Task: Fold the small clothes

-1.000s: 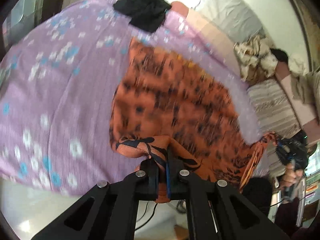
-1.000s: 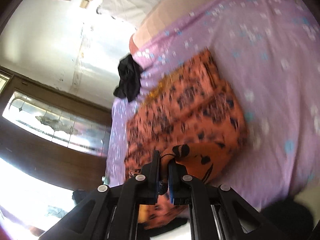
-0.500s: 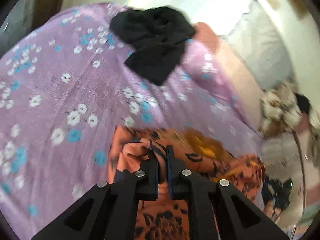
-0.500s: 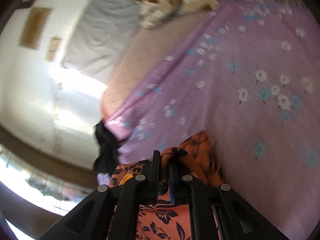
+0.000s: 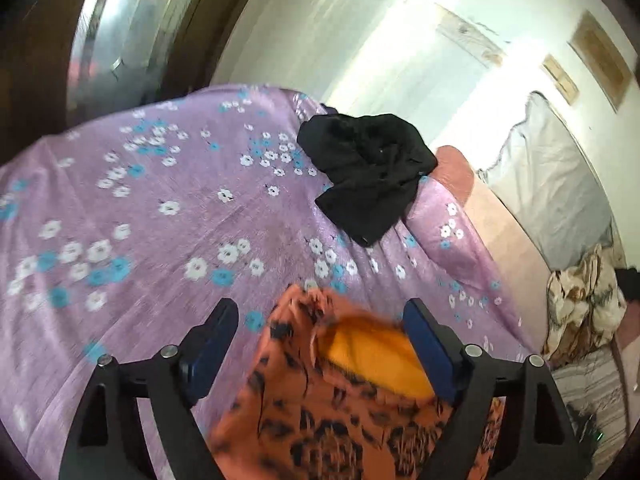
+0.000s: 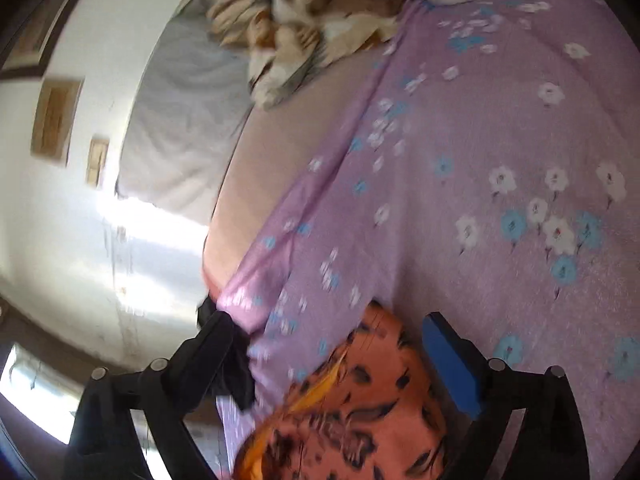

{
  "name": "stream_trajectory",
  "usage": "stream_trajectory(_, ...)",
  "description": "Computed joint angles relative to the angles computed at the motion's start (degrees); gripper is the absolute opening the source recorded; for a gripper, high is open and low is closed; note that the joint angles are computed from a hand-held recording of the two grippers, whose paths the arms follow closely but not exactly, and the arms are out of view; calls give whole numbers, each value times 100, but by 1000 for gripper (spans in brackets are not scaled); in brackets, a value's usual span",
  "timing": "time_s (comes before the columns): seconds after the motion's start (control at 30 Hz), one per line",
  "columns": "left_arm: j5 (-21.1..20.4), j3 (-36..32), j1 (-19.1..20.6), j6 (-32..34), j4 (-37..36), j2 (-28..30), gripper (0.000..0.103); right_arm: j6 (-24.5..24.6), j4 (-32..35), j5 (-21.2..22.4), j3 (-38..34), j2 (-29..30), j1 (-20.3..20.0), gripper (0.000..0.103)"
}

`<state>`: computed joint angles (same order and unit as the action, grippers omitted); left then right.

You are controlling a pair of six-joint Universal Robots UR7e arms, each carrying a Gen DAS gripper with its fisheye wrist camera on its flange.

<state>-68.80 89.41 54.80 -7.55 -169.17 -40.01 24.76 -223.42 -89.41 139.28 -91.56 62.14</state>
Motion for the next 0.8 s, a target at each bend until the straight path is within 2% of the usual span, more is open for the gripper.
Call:
stream_trajectory(0.03,133,165,-52,-35,-26,-68,85,-193,93,-165,-22,11,168,95)
stream_trajectory(0.07,448,355,-144,-181,132,-143,86,-540,257,-571,-107,100,495,95)
stream_trajectory(0.1,732,371,-213,-366,461,-117,86,-1040,647,-1171,-299,258,963,91)
stream_trajectory(0.13,858,346,-228,-507,805,-90,85,-1299,802,-1615,-428,423,1258,83)
stream_trajectory(0.17,879,332,-222,-621,1119,-71,85,-1568,956,-1879,-529,611,1516,79)
stream_trajectory(0.2,948,232,-190,-792,1604,-8,85,-1765,1148,-2047,-669,834,1738,72)
stream_trajectory(0.27,1076,134,-183,-973,2002,66,85,-2013,1576,-2262,-918,1202,2030,62)
stream_trajectory(0.3,1127,152,-178,-920,1936,82,85,-2176,1804,-2445,-1119,1486,2222,56)
stream_trajectory(0.37,1241,151,-194,-748,1844,106,85,-2423,2082,-2700,-1494,2052,2479,54)
stream_trajectory(0.47,1466,-31,-189,-539,1901,243,85,-2658,2583,-2939,-2043,2721,2650,49)
stream_trajectory(0.53,1570,-90,-148,-538,2054,250,85,-2913,3321,-3291,-2749,3267,2745,47)
stream_trajectory(0.57,1506,-166,-90,-595,2181,266,85,-3214,3447,-3650,-3205,3670,2833,47)
stream_trajectory(0.63,1311,-376,51,-847,2500,300,85,-3939,3230,-4232,-3915,4229,2981,47)
stream_trajectory(0.67,1252,-417,95,-919,2548,312,85,-4096,3367,-4427,-4390,4470,2992,47)
stream_trajectory(0.73,1188,-474,144,-920,2528,324,85,-3757,3950,-4732,-5392,4811,2869,46)
stream_trajectory(0.8,1264,-547,136,-723,2471,363,85,-3231,3989,-4621,-5777,4836,2742,47)
